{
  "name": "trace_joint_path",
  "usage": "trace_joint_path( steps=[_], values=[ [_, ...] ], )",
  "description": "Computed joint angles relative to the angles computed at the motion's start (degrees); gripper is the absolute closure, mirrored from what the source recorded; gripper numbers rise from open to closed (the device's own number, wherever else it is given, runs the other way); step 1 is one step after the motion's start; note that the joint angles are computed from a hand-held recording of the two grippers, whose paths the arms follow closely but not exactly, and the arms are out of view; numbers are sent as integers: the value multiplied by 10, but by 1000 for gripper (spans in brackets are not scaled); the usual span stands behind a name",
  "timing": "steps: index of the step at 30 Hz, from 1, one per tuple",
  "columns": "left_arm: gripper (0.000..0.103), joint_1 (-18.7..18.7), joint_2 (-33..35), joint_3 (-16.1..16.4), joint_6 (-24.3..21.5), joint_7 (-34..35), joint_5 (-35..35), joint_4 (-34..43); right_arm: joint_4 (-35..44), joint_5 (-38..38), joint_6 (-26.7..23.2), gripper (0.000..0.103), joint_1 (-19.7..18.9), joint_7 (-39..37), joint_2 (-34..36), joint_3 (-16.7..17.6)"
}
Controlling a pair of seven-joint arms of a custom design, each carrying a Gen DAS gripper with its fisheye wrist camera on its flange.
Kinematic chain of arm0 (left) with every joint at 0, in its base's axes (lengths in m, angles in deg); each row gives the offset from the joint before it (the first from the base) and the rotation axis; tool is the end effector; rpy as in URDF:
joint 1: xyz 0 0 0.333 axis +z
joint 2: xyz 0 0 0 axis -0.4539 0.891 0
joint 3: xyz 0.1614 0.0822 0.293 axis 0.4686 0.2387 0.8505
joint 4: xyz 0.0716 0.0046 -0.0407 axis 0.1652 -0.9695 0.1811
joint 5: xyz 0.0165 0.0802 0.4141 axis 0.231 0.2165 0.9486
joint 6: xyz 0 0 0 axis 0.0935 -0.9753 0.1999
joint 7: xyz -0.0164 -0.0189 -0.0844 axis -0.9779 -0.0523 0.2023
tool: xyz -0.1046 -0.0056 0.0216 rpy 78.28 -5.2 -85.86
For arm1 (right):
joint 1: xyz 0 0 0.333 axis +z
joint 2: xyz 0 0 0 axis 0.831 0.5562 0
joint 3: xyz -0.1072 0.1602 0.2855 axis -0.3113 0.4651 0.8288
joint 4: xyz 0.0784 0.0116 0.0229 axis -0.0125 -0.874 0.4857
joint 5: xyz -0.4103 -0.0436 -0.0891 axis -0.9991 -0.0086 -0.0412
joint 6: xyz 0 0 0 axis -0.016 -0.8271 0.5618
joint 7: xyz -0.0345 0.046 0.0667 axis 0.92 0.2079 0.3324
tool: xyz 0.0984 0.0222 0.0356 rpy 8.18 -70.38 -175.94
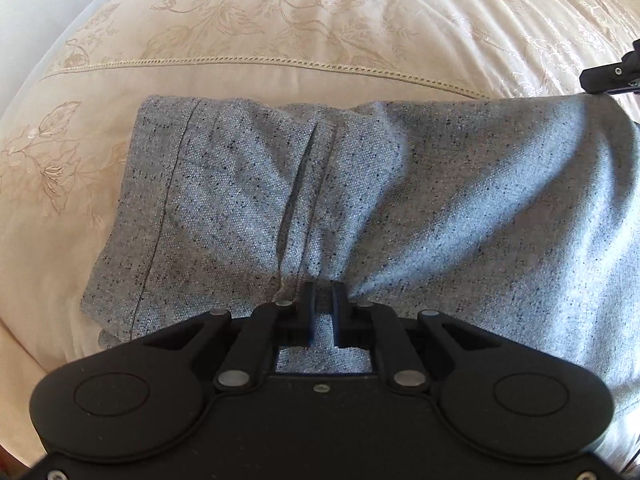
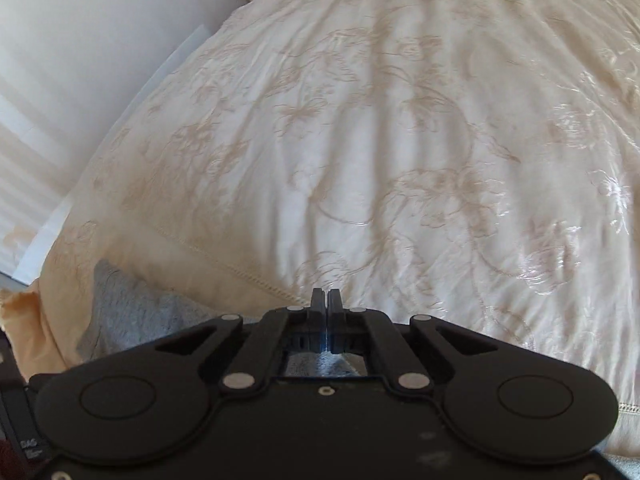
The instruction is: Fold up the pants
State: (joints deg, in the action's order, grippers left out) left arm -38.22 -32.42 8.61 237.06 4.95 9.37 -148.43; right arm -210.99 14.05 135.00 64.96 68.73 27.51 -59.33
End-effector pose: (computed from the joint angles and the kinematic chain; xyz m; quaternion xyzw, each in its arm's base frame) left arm 0.5089 -0.2157 0.3798 -0.5293 0.8354 -0.1063 0.1032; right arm 0.5305 0.0782 0.4196 -0.5674 0.7879 -0.0396 0.2362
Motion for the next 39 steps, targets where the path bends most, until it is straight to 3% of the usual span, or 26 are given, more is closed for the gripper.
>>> trace_joint_path(
  steps=[1, 5, 7, 9, 12, 15, 19, 22, 26, 32, 37, 39],
  values=[
    [87, 0, -2, 0, 1, 2, -1, -2, 2, -27, -2, 102, -6, 21, 6, 3],
    [87, -2, -12, 0, -15, 19, -12, 3, 3, 0, 1, 99, -11, 41, 13, -7],
    [87, -3, -16, 1, -28, 30, -18, 10, -5, 46, -9, 98, -12, 23, 3, -17],
    [87, -5, -24, 1, -17, 38, -24, 12, -12, 41, -29, 94, -15, 15, -9, -17],
    [87, -1, -23, 2, -8, 10, 6, 18, -25, 93, -68, 94, 3, -64, -33, -22],
    [87, 4, -1, 2, -50, -39, 46, 43, -56, 114, -84, 94, 23, -109, -78, -9],
    [87, 5, -8, 3, -52, -44, 28, 48, -86, 86, -89, 94, 37, -95, -110, 16],
    [87, -2, -15, 0, -39, -11, -12, 57, -93, 78, -83, 94, 43, -69, -107, 23],
    [87, -19, 16, -13, -32, 84, -112, 110, -101, 73, -63, 94, 49, -41, -99, 26],
    [86, -28, 93, -48, -81, 180, -221, 203, -113, 66, -48, 93, 55, -11, -106, 27],
    [85, -48, 133, -38, -111, 100, -106, 215, -128, 54, -43, 92, 56, 6, -123, 29],
    [86, -36, 136, -39, -125, 95, -103, 203, -135, 47, -49, 89, 54, 9, -140, 27]
  ],
)
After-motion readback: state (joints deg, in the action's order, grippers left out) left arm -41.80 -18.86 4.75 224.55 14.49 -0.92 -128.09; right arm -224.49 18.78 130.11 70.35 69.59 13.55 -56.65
